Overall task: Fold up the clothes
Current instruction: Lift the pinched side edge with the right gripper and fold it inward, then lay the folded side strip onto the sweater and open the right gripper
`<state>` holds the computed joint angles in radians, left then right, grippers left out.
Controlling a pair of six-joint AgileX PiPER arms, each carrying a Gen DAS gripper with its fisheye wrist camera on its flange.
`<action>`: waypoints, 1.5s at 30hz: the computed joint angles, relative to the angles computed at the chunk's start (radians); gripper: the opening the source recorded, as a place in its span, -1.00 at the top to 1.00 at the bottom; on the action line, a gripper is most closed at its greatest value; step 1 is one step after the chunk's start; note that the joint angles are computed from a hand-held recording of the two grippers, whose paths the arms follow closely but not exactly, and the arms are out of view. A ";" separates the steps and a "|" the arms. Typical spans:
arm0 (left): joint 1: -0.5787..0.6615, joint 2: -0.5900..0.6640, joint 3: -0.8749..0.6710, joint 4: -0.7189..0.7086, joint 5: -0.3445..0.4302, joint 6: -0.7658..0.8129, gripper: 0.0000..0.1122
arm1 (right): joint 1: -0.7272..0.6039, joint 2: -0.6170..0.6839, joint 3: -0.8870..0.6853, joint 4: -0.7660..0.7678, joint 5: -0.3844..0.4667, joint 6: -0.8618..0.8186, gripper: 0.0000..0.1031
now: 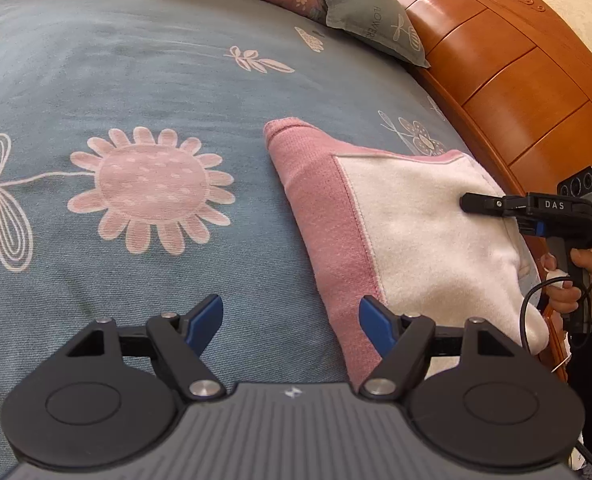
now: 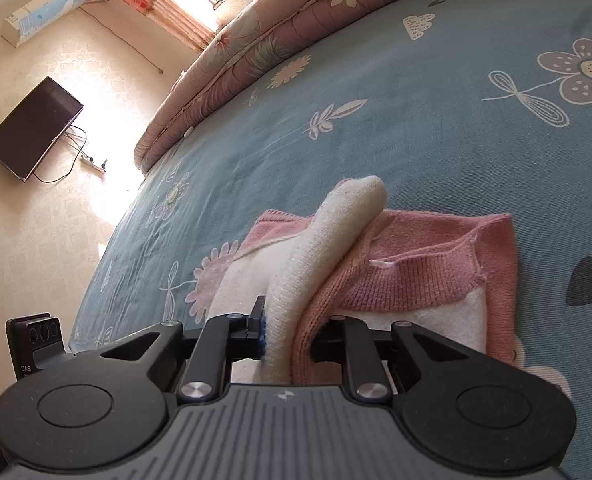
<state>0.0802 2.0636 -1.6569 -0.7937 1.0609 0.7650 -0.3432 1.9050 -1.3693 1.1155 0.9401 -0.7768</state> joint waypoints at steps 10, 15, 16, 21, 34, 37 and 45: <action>-0.055 0.002 -0.011 0.017 -0.013 -0.011 -0.32 | -0.056 0.049 0.065 -0.007 -0.061 -0.004 0.58; -0.070 0.010 -0.034 0.029 -0.008 -0.023 -0.32 | -0.080 0.040 0.055 0.015 -0.061 -0.034 0.58; -0.075 0.012 -0.035 0.032 -0.010 -0.026 -0.32 | -0.079 0.053 0.043 -0.004 -0.064 -0.016 0.58; -0.094 0.014 -0.031 0.043 -0.001 -0.023 -0.32 | -0.058 0.110 0.045 -0.047 -0.082 0.035 0.58; -0.136 0.001 -0.066 0.070 -0.012 -0.027 -0.34 | -0.126 -0.236 0.356 -0.017 -0.157 -0.095 0.16; -0.166 0.002 -0.074 0.072 -0.016 -0.023 -0.34 | -0.123 -0.317 0.470 -0.024 -0.158 -0.120 0.16; -0.236 -0.027 -0.052 0.069 -0.036 0.007 -0.34 | -0.127 -0.362 0.679 0.137 -0.174 -0.274 0.75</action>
<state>-0.1555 2.0362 -1.7090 -0.7246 1.0246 0.7720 -0.4704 1.5428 -0.6902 1.2525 0.7665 -1.0509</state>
